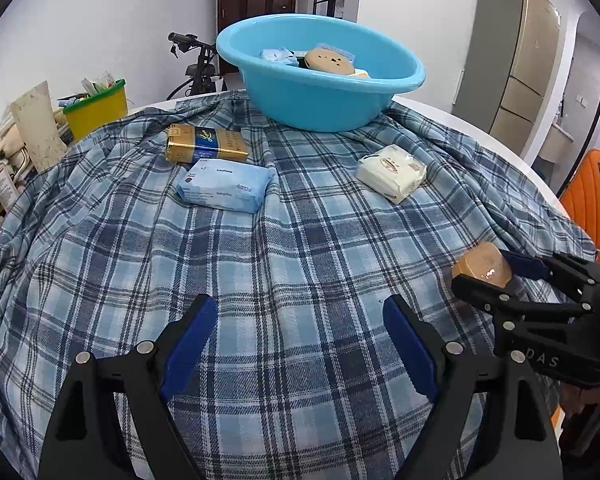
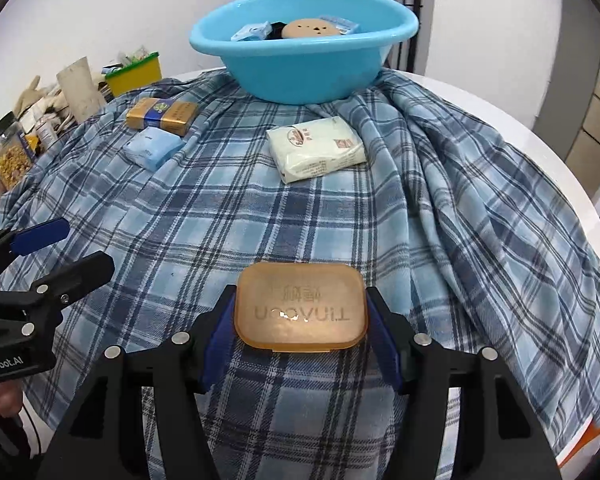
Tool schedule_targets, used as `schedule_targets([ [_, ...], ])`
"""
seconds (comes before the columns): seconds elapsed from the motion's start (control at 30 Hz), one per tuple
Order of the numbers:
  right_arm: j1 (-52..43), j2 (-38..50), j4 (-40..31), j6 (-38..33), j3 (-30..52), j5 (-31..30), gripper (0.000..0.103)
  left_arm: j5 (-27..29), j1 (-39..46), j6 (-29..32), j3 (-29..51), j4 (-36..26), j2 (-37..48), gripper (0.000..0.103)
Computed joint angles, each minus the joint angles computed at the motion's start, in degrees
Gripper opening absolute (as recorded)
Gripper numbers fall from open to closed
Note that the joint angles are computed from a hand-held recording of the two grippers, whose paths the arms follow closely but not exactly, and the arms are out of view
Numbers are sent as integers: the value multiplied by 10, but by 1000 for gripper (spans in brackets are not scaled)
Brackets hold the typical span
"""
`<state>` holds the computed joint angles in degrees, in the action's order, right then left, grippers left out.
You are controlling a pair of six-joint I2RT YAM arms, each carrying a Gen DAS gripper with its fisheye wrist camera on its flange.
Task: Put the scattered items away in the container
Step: 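Lift the amber soap bar with the right tool toward the basin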
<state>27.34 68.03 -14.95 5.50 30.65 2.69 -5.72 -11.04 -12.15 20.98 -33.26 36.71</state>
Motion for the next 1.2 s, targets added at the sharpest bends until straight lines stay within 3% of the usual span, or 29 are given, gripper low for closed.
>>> schedule_targets([
  [0.13, 14, -6, 12, 13, -13, 38, 60, 5, 6, -2, -3, 1, -4, 87],
  [0.6, 6, -26, -9, 5, 8, 34, 60, -11, -1, -3, 9, 3, -5, 87],
  [1.2, 9, -134, -43, -23, 148, 52, 60, -47, -9, 21, 168, 7, -2, 87],
])
